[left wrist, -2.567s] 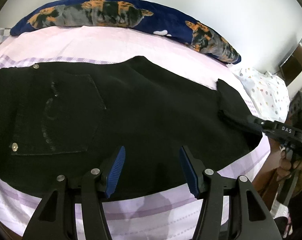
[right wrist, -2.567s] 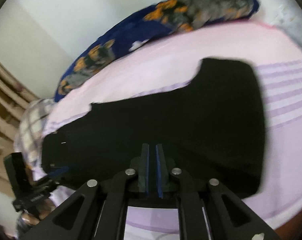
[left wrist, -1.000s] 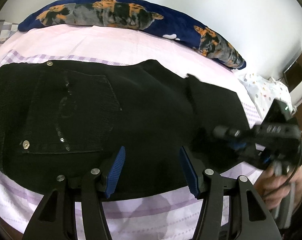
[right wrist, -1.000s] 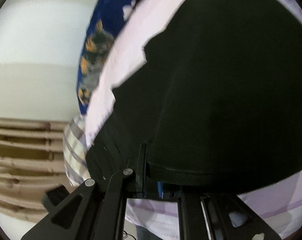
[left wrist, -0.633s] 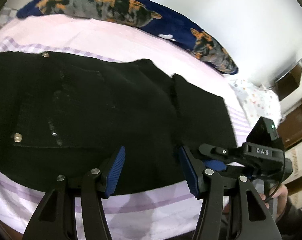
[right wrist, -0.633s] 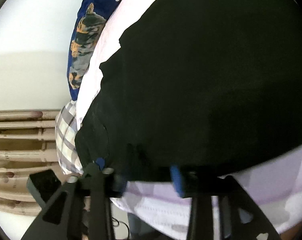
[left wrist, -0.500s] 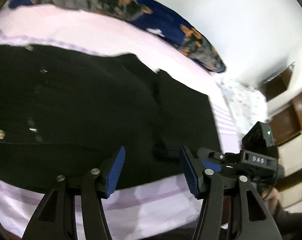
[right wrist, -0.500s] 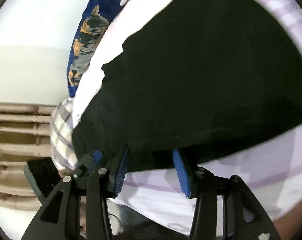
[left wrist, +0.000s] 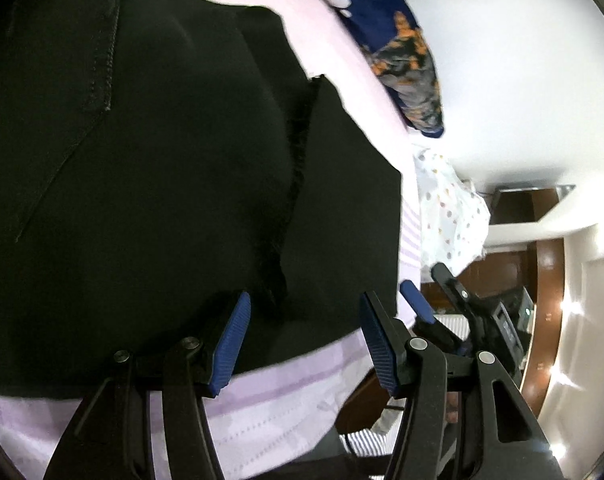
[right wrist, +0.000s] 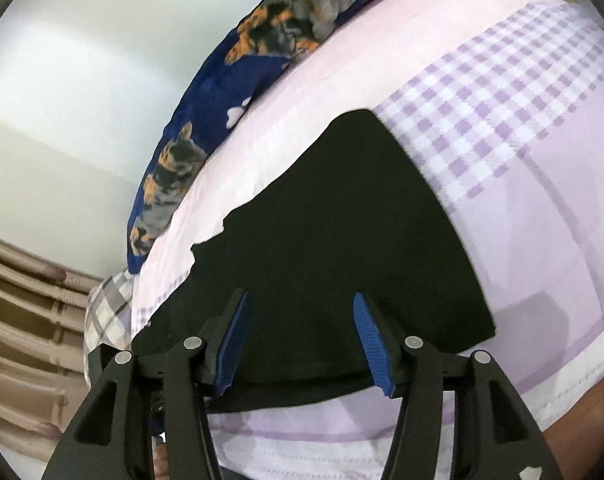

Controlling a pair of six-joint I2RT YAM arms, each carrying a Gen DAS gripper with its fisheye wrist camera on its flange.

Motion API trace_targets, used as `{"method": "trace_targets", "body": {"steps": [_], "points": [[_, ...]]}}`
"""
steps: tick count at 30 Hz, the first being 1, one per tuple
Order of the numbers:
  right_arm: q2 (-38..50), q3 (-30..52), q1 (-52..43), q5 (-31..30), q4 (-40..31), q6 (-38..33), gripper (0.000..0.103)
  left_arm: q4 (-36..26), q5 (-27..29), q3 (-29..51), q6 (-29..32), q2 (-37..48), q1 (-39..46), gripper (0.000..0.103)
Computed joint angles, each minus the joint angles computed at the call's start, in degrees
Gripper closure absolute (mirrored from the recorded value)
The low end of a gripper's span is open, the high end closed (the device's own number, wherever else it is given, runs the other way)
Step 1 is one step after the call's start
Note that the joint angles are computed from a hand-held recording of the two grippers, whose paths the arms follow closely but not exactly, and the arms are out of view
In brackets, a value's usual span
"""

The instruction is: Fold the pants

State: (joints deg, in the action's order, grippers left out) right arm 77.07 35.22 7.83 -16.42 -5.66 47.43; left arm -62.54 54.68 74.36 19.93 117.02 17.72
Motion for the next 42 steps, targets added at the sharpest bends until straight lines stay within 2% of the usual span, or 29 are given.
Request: {"method": "trace_targets", "body": {"steps": [9,10,11,13,16,19,24,28,32,39,42], "points": [[2.14,-1.88,-1.77,-3.38,3.79,0.91,0.050,4.40,1.97,1.18,-6.64,1.46,-5.44,0.047],[2.15,-1.90,-1.91,-3.33,3.85,0.83,0.050,5.03,2.05,0.84,-7.46,1.37,-5.94,0.056],[2.16,-1.88,-1.90,-3.26,3.94,0.83,0.050,5.44,1.71,0.64,-8.08,1.48,-6.56,0.073],[2.37,-1.73,-1.89,-3.02,3.80,0.74,0.050,7.39,-0.75,-0.39,-10.43,1.16,-8.06,0.091],[2.50,-1.64,-1.71,-2.48,3.45,0.86,0.050,13.00,-2.10,-4.16,-14.45,-2.67,-8.44,0.094],[2.86,-1.60,-1.69,-2.37,3.23,1.20,0.050,15.39,-3.41,-6.73,-14.42,-7.75,-7.91,0.095],[2.98,-1.39,-0.70,-1.85,3.10,1.19,0.050,11.83,-4.53,-7.93,-10.25,-11.72,-4.67,0.095],[3.52,-0.79,0.32,-1.30,2.55,0.40,0.050,12.76,-8.49,-8.07,-10.22,-8.71,-3.56,0.095],[5.46,0.08,0.15,-1.39,1.15,-0.36,0.051,14.20,-8.42,-7.75,-12.34,-6.92,-4.38,0.095],[7.37,0.20,-0.13,-1.85,1.01,-0.95,0.053,12.14,-9.05,-6.20,-11.92,-6.16,-4.61,0.091],[7.49,0.53,0.68,-0.69,0.46,-1.54,0.053,12.25,-10.25,-6.58,-12.04,-7.49,-4.51,0.086]]}}
